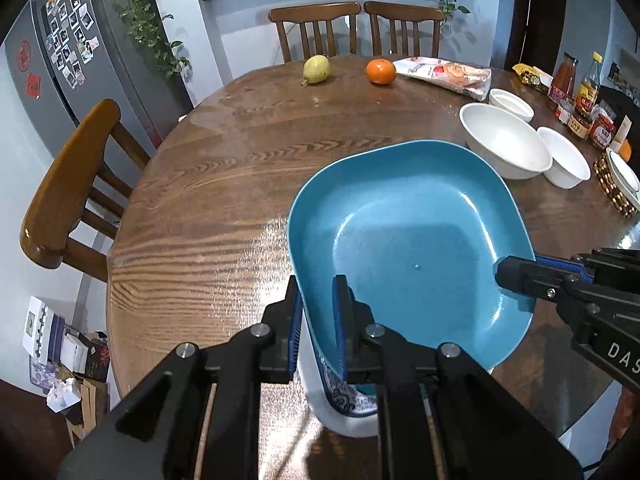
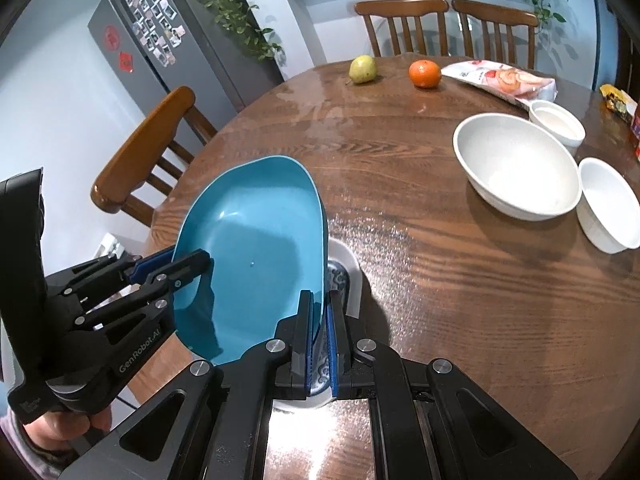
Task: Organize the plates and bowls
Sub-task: 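Carry the teal dish with both tools over the stacked patterned plates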
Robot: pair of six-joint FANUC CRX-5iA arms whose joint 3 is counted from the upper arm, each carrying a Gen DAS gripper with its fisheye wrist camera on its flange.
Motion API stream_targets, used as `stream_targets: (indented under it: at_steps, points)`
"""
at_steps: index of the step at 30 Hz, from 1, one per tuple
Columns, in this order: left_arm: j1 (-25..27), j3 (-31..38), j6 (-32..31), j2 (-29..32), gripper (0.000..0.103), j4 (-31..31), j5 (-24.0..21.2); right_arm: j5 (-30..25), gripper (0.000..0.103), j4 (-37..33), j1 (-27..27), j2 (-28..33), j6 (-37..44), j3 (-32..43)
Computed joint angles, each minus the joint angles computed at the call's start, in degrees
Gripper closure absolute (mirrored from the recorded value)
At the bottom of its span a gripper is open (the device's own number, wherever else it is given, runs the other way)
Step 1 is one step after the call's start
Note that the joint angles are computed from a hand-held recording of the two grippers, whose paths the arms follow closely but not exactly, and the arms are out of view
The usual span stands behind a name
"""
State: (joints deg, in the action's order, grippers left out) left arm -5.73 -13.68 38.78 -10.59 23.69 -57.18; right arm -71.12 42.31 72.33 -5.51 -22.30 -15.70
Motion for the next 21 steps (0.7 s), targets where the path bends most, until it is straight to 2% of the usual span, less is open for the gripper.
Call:
stream_targets:
  at_steps: [21]
  points:
    - [0.0, -0.5, 1.3, 1.0, 0.090, -4.4, -3.1, 3.0, 0.095, -6.5, -0.3, 0.9, 1.1, 0.6]
